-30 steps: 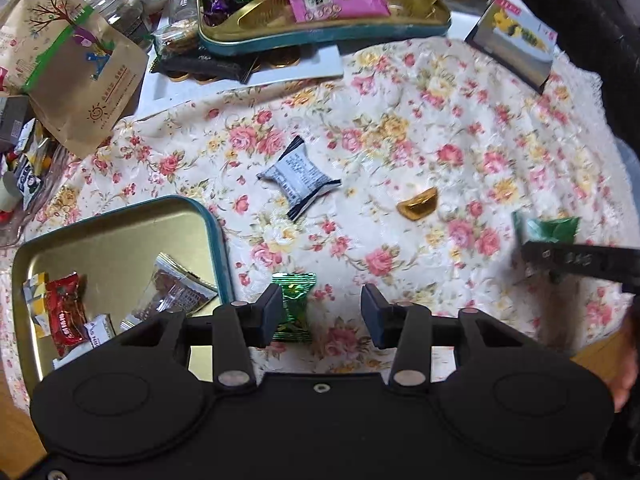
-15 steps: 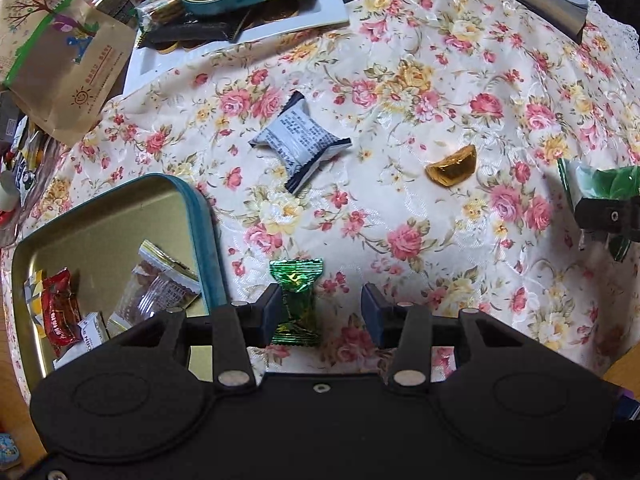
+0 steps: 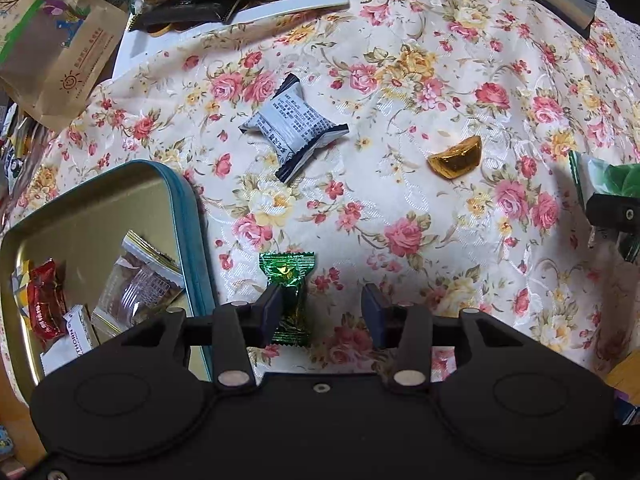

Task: Organize snacks
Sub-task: 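Grasp the small green-foil candy with the left tool while the right tool holds the green packet, then carry both green candies over the small gold tray with both tools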

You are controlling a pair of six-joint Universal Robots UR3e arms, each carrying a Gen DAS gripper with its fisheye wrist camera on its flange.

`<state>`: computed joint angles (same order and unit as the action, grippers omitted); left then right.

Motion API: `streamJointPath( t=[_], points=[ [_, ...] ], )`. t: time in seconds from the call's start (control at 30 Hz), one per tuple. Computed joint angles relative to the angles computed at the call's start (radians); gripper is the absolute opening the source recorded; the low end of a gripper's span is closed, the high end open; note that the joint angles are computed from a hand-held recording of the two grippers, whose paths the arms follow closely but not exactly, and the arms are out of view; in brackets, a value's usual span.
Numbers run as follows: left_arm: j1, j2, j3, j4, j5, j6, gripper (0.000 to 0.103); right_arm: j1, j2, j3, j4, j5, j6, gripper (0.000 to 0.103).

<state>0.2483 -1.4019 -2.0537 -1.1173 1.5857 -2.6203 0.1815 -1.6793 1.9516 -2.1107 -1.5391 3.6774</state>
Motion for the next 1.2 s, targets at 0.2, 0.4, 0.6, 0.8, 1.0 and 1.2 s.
streamJointPath(
  t=[0.2,0.4,0.6,0.8,1.0,1.2],
  points=[
    [0.078,-0.004,0.039,-0.075,-0.076,0.039,0.052,-0.006,-0.015,0.003,-0.004,0.008,-0.006,0.035],
    [0.087,-0.006,0.005,0.012,-0.045,0.044,0.052,-0.019,-0.043,0.001,-0.007,0.03,-0.007,0.035],
    [0.072,-0.057,0.001,0.032,-0.029,0.023,0.051,-0.007,-0.057,-0.006,-0.015,0.032,-0.018,0.035],
    [0.04,-0.048,0.035,-0.097,-0.106,0.021,0.047,-0.007,-0.056,0.003,-0.015,0.031,-0.039,0.035],
    [-0.049,-0.04,0.019,-0.078,-0.099,-0.006,0.048,-0.02,-0.038,0.033,-0.008,0.025,-0.045,0.035],
    [-0.089,-0.029,0.003,-0.051,-0.084,-0.023,0.049,-0.03,-0.015,0.064,-0.032,0.015,-0.036,0.037]
  ],
)
